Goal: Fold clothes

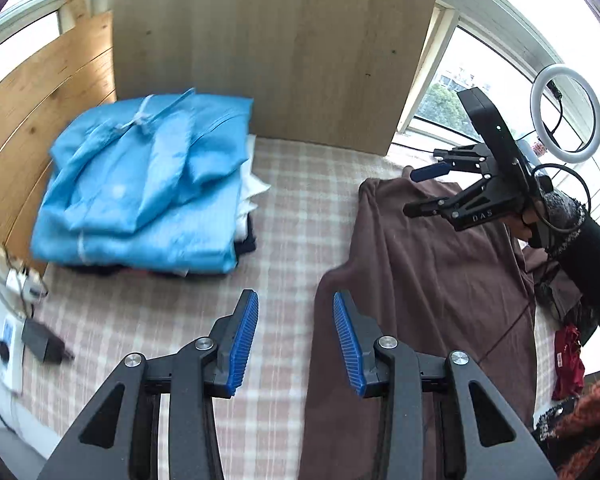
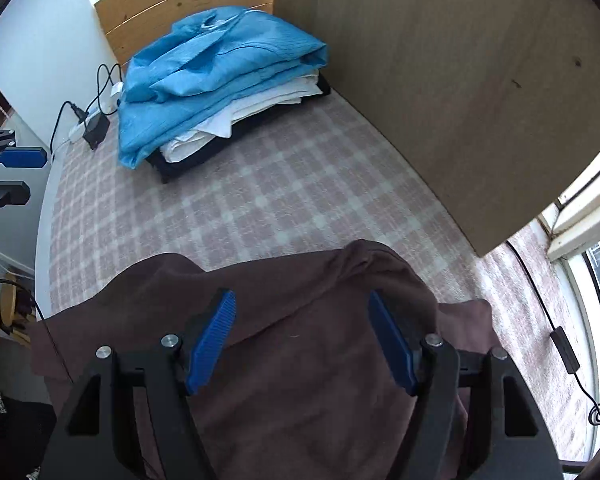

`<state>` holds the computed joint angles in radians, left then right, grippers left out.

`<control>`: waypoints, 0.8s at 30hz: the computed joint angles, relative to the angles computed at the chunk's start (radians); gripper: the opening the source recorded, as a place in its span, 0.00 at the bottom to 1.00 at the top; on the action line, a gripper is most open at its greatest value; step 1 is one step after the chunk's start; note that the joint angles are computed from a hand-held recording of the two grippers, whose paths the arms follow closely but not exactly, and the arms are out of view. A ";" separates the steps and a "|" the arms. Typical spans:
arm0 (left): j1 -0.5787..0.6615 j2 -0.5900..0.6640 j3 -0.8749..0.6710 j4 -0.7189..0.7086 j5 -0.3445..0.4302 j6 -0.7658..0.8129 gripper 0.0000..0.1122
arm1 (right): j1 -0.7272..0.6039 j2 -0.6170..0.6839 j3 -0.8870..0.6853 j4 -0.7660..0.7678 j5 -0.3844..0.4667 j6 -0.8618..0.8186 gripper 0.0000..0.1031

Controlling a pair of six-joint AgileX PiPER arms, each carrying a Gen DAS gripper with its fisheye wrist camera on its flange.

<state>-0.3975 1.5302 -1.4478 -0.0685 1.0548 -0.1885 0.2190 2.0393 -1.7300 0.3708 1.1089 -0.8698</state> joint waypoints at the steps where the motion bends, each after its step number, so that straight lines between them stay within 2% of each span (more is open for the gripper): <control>1: -0.001 -0.100 0.100 0.021 0.024 -0.047 0.34 | 0.033 -0.024 0.032 -0.008 -0.003 -0.011 0.66; 4: -0.064 -0.377 0.382 0.106 0.091 -0.260 0.35 | 0.152 -0.033 0.066 -0.062 -0.015 0.008 0.66; 7: -0.092 -0.625 0.632 0.054 0.118 -0.426 0.36 | 0.270 0.022 0.048 -0.164 -0.040 0.076 0.66; 9: -0.196 -0.713 0.747 0.078 0.103 -0.590 0.36 | 0.317 0.080 0.009 -0.232 -0.026 0.133 0.66; 11: -0.288 -0.752 0.843 0.080 0.017 -0.704 0.36 | 0.346 0.134 -0.035 -0.278 0.005 0.178 0.66; 13: -0.354 -0.745 0.902 0.077 -0.072 -0.766 0.36 | 0.357 0.157 -0.051 -0.302 0.021 0.196 0.66; 17: -0.428 -0.627 0.928 0.110 -0.206 -0.804 0.36 | 0.373 0.162 -0.051 -0.338 0.033 0.211 0.66; 20: -0.448 -0.512 0.917 0.109 -0.253 -0.770 0.36 | 0.389 0.154 -0.032 -0.363 0.019 0.213 0.66; 24: -0.500 -0.426 0.883 0.173 -0.242 -0.820 0.36 | 0.402 0.146 -0.010 -0.365 -0.001 0.206 0.66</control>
